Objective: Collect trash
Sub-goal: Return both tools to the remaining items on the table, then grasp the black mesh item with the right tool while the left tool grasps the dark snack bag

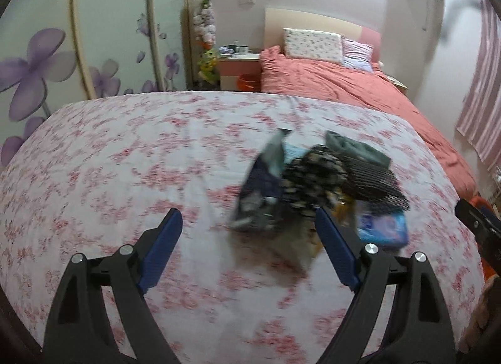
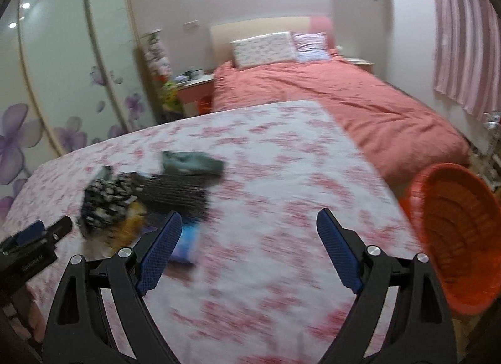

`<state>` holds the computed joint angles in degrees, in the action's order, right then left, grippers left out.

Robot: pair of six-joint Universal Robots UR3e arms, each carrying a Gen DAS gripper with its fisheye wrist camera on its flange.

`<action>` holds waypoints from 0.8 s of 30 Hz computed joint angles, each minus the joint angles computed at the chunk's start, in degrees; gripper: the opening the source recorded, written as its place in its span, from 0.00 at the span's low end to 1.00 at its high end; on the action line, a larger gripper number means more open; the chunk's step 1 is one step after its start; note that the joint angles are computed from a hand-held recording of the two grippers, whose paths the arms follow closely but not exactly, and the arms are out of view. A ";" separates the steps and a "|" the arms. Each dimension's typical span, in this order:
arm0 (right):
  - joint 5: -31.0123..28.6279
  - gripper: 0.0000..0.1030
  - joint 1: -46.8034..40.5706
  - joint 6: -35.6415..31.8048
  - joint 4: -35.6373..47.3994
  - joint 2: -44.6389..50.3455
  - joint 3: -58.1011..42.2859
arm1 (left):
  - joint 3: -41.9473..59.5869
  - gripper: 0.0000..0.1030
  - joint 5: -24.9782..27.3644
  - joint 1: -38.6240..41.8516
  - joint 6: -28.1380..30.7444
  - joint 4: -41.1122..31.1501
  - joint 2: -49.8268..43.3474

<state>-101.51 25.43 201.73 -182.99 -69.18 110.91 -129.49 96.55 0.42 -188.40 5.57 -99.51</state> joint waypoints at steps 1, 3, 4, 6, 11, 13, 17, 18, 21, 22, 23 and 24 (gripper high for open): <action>0.80 0.85 0.20 0.00 0.47 1.22 -1.75 | -0.56 0.82 -0.55 1.08 0.40 0.36 0.20; 1.98 0.85 1.27 -0.17 2.47 5.15 -7.51 | -1.38 0.82 -1.09 2.39 0.88 1.11 0.31; 2.22 0.84 1.59 -0.26 3.07 6.43 -9.31 | -1.71 0.82 -1.63 3.52 1.29 1.48 0.31; 3.12 0.83 2.06 -0.50 5.15 10.05 -14.51 | -2.45 0.82 -2.43 4.99 1.91 2.60 0.09; 3.30 0.74 3.13 -0.14 10.64 16.43 -24.42 | -1.75 0.82 -3.60 7.13 2.63 2.84 -1.24; 3.19 0.70 3.39 -0.30 13.08 18.84 -28.23 | -1.64 0.82 -5.09 8.20 2.66 2.81 -1.56; 3.60 0.44 3.39 -0.51 17.20 20.93 -31.37 | -0.36 0.82 -7.35 9.43 2.53 2.47 -2.66; 4.08 0.42 3.26 -0.39 16.92 20.78 -30.82 | -0.12 0.82 -7.80 9.58 2.43 2.39 -2.78; 5.12 0.30 3.08 -0.41 15.09 20.25 -29.28 | 1.26 0.82 -9.41 9.99 1.83 2.22 -3.79; 4.87 0.27 3.21 -0.53 14.63 20.12 -28.94 | 1.80 0.82 -9.92 10.07 1.60 2.01 -4.10; 4.69 0.24 3.35 -0.49 13.94 19.84 -28.36 | 2.24 0.82 -10.46 10.17 1.36 1.78 -4.30; 4.78 0.23 3.29 -0.40 13.44 19.59 -27.84 | 2.49 0.82 -10.91 10.26 1.14 1.75 -4.45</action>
